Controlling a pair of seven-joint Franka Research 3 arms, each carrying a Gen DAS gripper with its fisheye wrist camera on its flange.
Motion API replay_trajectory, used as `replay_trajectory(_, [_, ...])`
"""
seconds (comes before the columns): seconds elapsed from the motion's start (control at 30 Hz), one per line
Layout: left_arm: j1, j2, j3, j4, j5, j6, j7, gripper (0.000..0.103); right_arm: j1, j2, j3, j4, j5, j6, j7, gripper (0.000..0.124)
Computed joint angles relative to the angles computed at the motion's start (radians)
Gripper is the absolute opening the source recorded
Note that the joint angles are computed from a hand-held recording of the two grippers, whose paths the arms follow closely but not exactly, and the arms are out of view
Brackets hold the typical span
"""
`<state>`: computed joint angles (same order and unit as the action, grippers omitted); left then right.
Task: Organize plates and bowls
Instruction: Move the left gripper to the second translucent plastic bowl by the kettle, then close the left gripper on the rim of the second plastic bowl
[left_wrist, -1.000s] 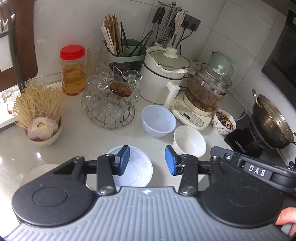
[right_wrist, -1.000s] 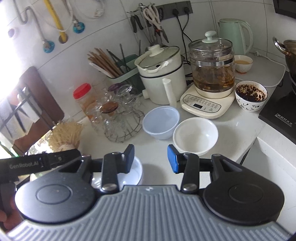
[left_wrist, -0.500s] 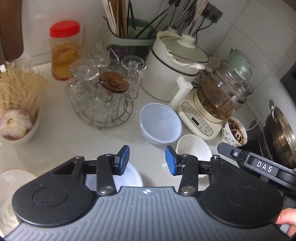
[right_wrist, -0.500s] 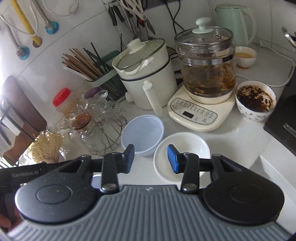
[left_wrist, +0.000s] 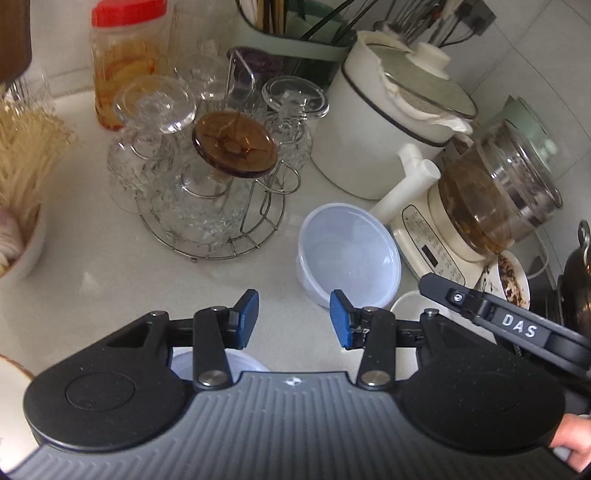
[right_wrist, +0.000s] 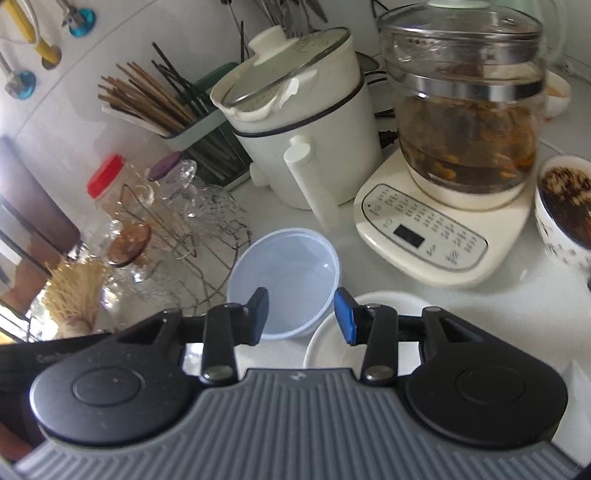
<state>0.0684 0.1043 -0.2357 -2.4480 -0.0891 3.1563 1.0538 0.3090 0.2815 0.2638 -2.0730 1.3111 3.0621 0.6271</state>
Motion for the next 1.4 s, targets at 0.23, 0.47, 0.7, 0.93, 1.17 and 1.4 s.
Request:
replay_trajectory(0.23, [0.024,0.094,-0.016,0.088,0.004,-0.032,-0.027,0.048,-0.007,0.086,-0.028,0.074,-0.183,-0.055,0.134,0.043])
replay_trajectory(0.47, [0.010,0.163,0.011,0.157,0.057,-0.053,-0.092,0.048,-0.035,0.140,-0.019,0.119,-0.298,-0.087,0.214,0.043])
replay_trajectory(0.7, [0.071,0.218,-0.045,0.201,0.061,-0.050,-0.106,0.048,-0.033,0.199,-0.037,0.167,-0.472,-0.110,0.391,0.042])
replay_trajectory(0.93, [0.120,0.276,-0.090,0.266,0.038,-0.107,-0.063,0.047,-0.045,0.239,-0.025,0.201,-0.564,-0.111,0.476,0.042])
replay_trajectory(1.17, [0.114,0.320,-0.093,0.311,0.020,-0.130,-0.031,0.036,-0.052,0.270,-0.023,0.226,-0.628,-0.123,0.544,0.041])
replay_trajectory(1.4, [0.137,0.345,-0.127,0.318,0.005,-0.103,-0.009,0.023,-0.061,0.280,-0.018,0.228,-0.664,-0.132,0.590,0.030])
